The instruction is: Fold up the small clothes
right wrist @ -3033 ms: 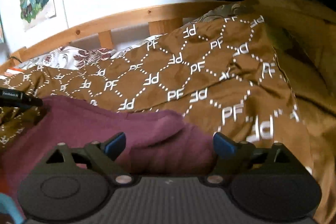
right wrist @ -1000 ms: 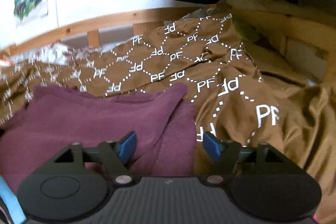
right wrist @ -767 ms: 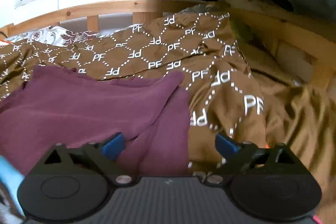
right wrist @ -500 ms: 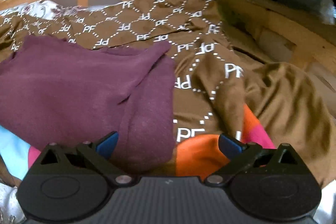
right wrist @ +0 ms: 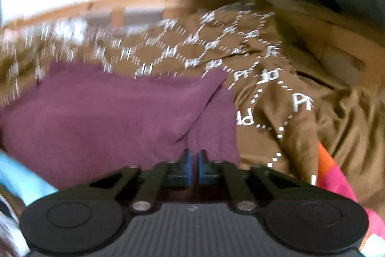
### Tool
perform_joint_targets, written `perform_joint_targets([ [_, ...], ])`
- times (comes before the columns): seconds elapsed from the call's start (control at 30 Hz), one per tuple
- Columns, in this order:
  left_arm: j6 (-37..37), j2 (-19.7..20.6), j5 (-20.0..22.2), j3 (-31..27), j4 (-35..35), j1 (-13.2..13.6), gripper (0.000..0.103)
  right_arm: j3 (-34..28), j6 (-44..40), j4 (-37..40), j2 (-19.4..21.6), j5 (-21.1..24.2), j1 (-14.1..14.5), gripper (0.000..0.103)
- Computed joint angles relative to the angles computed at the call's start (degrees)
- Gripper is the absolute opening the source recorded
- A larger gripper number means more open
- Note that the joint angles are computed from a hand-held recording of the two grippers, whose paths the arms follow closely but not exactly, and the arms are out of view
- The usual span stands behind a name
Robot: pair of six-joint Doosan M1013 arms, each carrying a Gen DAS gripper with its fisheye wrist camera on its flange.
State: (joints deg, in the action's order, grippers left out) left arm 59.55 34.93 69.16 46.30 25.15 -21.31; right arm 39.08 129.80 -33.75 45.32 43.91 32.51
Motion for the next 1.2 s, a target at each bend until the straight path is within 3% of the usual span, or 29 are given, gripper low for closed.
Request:
perform_joint_targets([
  [0.07,-0.1,0.0,0.1,0.0,-0.1,0.0,0.097,5.1,10.3,-3.8,-2.9,-5.3,-0.3,0.003],
  [0.13,-0.2,0.0,0.3,0.1,-0.1,0.1,0.098,7.5,18.1,-3.5,-4.5,-7.5,-0.9,0.0],
  [0.2,-0.1,0.3,0.9,-0.2,-0.2,0.0,0.098,7.2,22.0,-1.3,-4.4,-5.3,-1.6,0.0],
  [0.33,-0.2,0.3,1.0,-0.3,-0.1,0.0,0.098,6.9,20.9,3.6,-4.0,-3.7,-2.5,0.0],
  [0.43,-0.2,0.3,1.1,-0.3,-0.1,0.0,0.098,5.1,15.0,2.8,-3.0,-4.3,-2.1,0.009],
  [0.5,-0.1,0.3,1.1,-0.2,-0.2,0.0,0.098,3.0,8.9,3.0,-1.6,-4.1,-1.9,0.033],
  [0.57,0.0,0.3,1.2,-0.2,-0.5,0.1,0.098,0.3,1.7,2.2,0.1,-2.5,-1.3,0.041],
  [0.77,0.2,-0.2,-0.1,0.8,-1.5,0.4,0.098,-12.6,-16.2,1.1,7.8,4.0,-0.5,0.043],
  [0.83,-0.1,-0.3,-0.4,1.0,-2.1,0.5,0.099,-15.0,-17.7,4.2,9.1,4.2,-1.0,0.037],
  [0.87,-0.4,-0.4,-0.4,1.1,-2.3,0.6,0.1,-15.2,-17.1,5.5,9.1,4.0,-1.3,0.022],
  [0.9,-0.6,-0.4,-0.4,1.2,-2.5,0.7,0.1,-15.0,-15.5,5.6,9.0,4.0,-1.4,0.013],
  [1.07,-0.7,-0.3,0.1,1.1,-2.5,0.6,0.1,-6.9,-2.8,7.7,4.3,-2.6,-2.8,0.009],
  [1.17,-0.2,-0.3,0.0,1.3,-2.3,0.6,0.101,0.0,4.8,13.9,0.6,-10.4,-4.5,0.009],
  [1.2,-0.3,-0.3,0.2,1.2,-2.4,0.7,0.101,0.6,6.2,16.2,0.3,-11.1,-5.0,0.01],
])
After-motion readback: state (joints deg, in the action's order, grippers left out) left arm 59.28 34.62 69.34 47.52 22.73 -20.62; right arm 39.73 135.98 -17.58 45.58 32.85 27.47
